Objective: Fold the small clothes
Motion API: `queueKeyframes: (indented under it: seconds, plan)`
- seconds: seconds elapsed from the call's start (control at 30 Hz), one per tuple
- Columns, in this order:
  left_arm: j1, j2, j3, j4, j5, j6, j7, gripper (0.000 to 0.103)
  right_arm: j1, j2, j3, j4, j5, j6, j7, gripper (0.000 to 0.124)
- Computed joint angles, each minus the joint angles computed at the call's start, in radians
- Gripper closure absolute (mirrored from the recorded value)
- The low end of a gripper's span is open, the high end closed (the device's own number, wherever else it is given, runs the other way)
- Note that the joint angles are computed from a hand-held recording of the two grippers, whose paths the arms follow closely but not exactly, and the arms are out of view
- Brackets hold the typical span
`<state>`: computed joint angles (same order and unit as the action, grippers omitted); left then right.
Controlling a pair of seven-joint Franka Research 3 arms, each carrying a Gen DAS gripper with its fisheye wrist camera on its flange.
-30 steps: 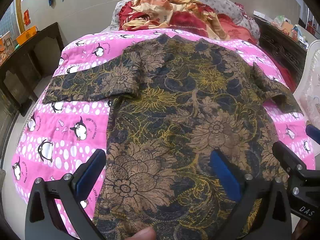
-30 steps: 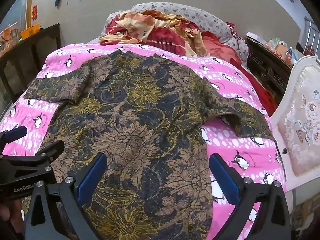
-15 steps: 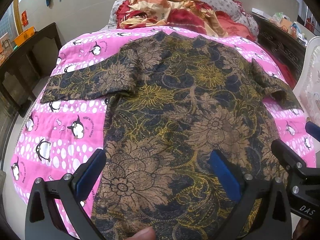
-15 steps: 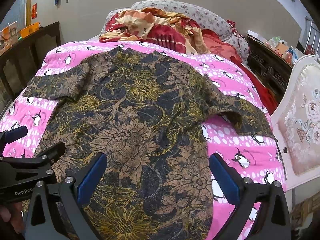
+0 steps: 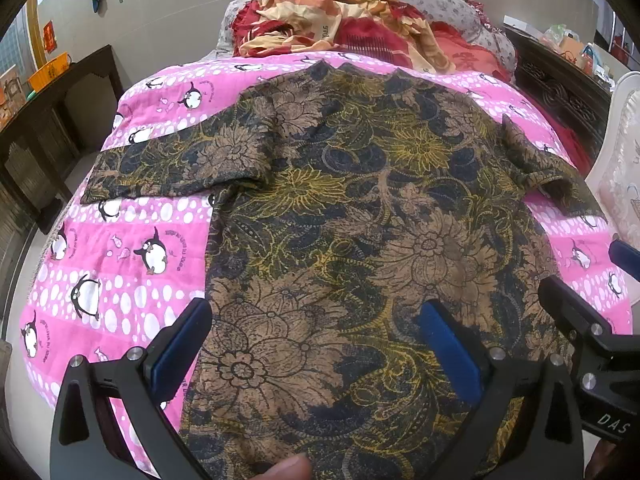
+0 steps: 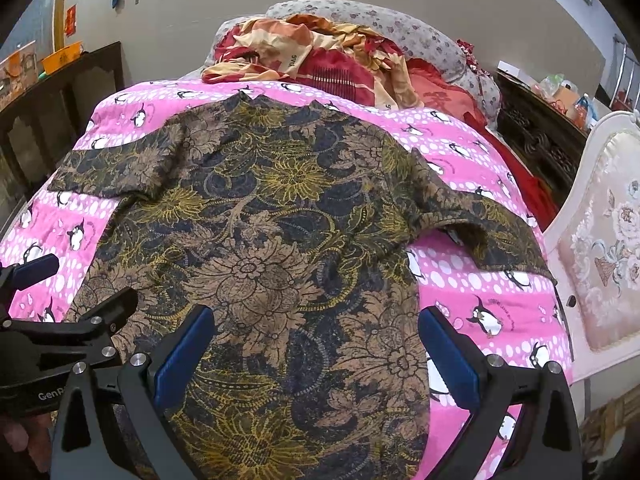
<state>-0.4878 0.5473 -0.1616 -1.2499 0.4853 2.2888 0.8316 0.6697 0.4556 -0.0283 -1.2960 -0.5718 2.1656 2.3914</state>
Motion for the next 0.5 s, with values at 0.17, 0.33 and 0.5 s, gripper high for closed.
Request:
queueKeyframes:
  seconds: [0.17,0.33,0.5]
  plan:
    - [-0.002,-0.004,0.002,-0.007,0.006,0.003,-0.006,0.000,0.003,0.000,-0.001,0.000,-0.006,-0.002,-0.004,0.021]
    - [-0.002,-0.005,0.001,-0.011,0.007,0.005,-0.008,0.000,0.003,-0.001,0.000,0.000,-0.003,-0.004,-0.005,0.021]
    - [0.001,-0.008,0.000,-0.016,0.007,0.009,-0.008,0.000,0.002,-0.002,0.002,-0.001,0.000,-0.007,-0.004,0.021]
